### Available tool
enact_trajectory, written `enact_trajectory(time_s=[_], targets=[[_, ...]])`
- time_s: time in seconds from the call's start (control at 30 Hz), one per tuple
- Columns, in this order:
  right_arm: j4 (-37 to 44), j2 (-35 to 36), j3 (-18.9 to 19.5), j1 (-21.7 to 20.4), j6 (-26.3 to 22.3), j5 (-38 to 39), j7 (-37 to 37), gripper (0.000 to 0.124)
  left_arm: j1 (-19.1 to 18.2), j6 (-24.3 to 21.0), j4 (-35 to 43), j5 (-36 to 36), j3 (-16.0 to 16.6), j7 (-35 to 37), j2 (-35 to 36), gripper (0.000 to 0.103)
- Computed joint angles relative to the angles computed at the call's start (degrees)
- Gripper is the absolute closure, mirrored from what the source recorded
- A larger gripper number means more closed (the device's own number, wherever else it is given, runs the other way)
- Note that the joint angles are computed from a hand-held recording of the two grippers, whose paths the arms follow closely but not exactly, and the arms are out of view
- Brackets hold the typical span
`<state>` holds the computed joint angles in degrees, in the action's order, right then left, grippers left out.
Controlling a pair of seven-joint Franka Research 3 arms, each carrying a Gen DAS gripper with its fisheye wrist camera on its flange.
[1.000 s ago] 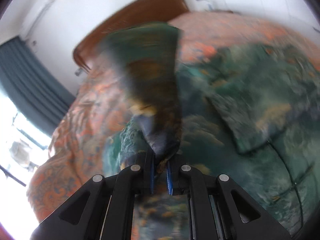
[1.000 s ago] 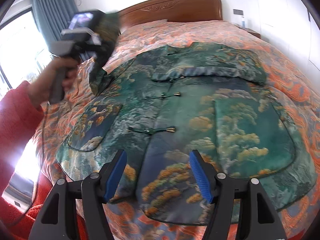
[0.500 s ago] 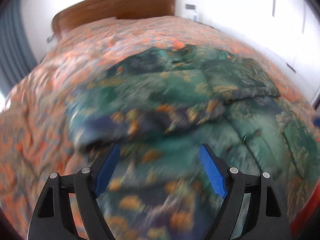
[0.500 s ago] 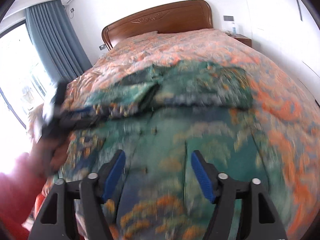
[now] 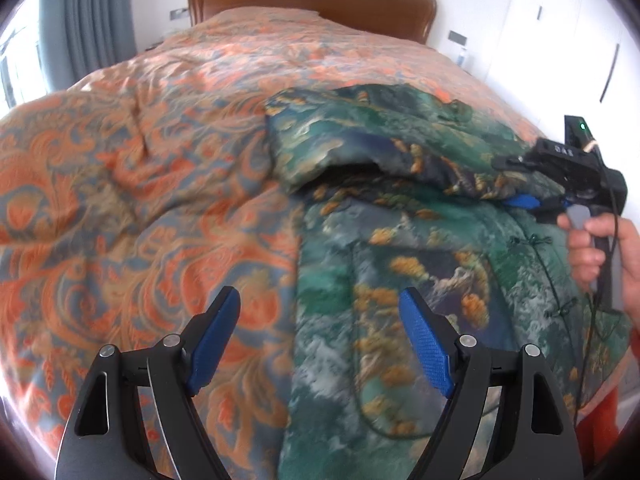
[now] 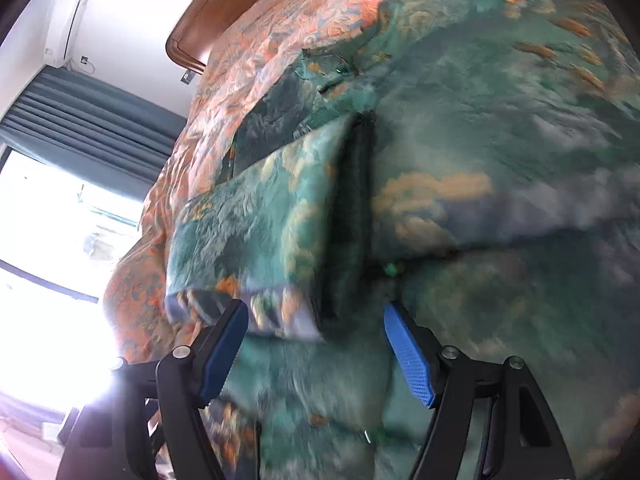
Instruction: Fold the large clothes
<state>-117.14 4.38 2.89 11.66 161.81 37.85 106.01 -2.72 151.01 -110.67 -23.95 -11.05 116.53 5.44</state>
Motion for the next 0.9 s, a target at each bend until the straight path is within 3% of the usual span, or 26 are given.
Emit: enact_trajectory(time_s=[0.07,0.13,0.2,0.3,0.43,0.6,0.77,0.9], targets=[[1.8,1.9,0.0,0.6,0.9,-2.2,1.8,0.063,0.0,0.6,-0.6,0.6,0.1,-0.3,-0.1,0.020],[3.3,2.9,-1.7,2.0,-0.1,-11.3,9.5,0.106,-0.2,1.1,-0.7,1.9,0.2,-1.4,0.1,0.020],[3.5,1.9,-3.8,4.0,-0.6,-24.1,18.6,0.107,-0.2,1.3,-0.7,1.7,0.0,-1.3,0.1,0.020],[3.8,-1.0,-5.2,4.7,0.8,-41.3,26.5,0.107,-0.2,0.7,-0.1,0.6,-0.3,-0.5,0.2,0.020],[4.5,-5.0,-4.9,1.6,1.4,-59.0,36.0,0.107,-0.6,0.6,0.8,0.3,-0.8,0.3,0.5,0.020],[2.9,-7.7,-3.3,-3.7,-2.8,-64.9,37.0,0.107,-1.3,0.0,2.6,1.4,-1.2,-0.1,1.7,0.020],[-1.8,-6.7,-2.7,-6.9,-8.0,-68.1,41.4,0.107,-2.3,-1.7,8.7,8.2,-1.0,-5.6,5.8,0.020],[-3.9,-5.3,-3.1,-7.2,-4.6,-69.0,44.5,0.107,-3.2,-5.3,19.8,13.1,-1.5,-10.8,12.9,0.020]])
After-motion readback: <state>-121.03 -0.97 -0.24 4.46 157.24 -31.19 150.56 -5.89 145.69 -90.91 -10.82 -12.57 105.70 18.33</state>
